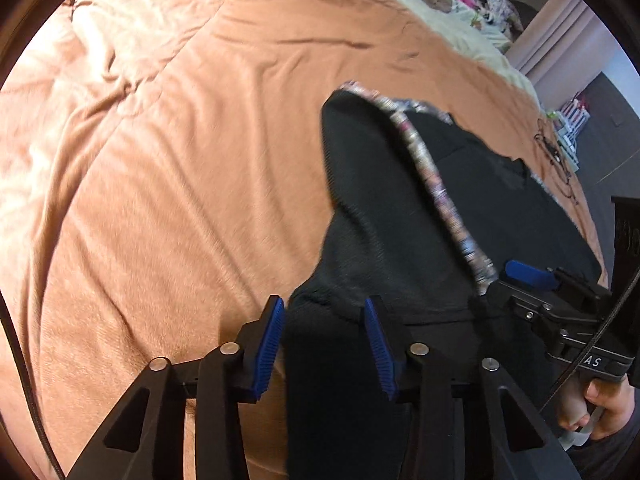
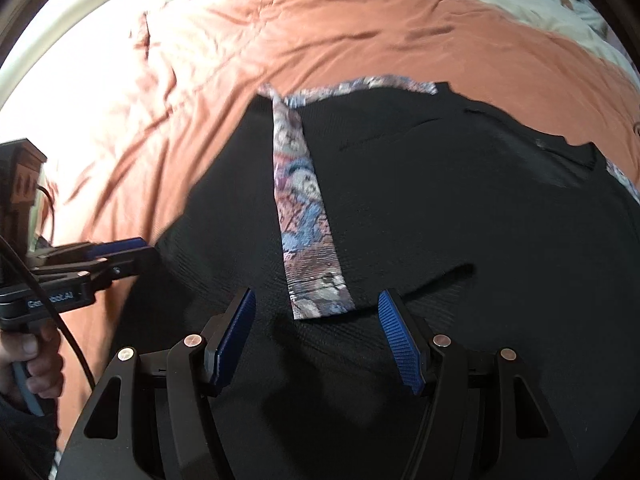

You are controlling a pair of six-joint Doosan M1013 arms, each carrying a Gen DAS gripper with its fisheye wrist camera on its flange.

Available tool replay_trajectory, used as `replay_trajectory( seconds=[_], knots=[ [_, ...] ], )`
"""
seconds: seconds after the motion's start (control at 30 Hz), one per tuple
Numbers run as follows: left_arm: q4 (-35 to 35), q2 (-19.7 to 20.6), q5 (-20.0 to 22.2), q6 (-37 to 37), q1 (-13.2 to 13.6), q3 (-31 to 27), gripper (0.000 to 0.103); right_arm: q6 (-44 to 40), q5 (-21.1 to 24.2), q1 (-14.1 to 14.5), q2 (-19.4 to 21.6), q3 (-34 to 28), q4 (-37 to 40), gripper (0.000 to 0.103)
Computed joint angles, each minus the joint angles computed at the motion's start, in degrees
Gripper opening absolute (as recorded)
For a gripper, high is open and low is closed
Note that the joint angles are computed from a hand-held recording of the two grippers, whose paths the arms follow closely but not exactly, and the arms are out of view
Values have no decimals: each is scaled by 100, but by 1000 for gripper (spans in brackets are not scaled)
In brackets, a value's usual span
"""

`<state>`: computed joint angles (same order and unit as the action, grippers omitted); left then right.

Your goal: Fold small clothes

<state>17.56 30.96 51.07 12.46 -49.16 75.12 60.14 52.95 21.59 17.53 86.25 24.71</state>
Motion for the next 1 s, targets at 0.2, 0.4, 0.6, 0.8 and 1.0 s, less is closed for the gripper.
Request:
replay_trajectory(
  seconds=[0.2,0.4,0.6,0.8,1.0],
  knots=[
    [4,8,-73,-101,1,129,30,353,-82,140,173,-212,-559,11],
    [62,30,12,-122,-8,93,26,923,-317,-17,304,-552,-870,6],
    [102,69,102,-114,-17,34,26,1773,-343,-217,481,-879,-1187,20],
    [164,109,205,-74,-32,-28,26,1161,-264,-531,367,-586,-75,72],
    [142,142,379,35,-55,-107,26,901,600,-730,585,-544,903,37]
  ],
)
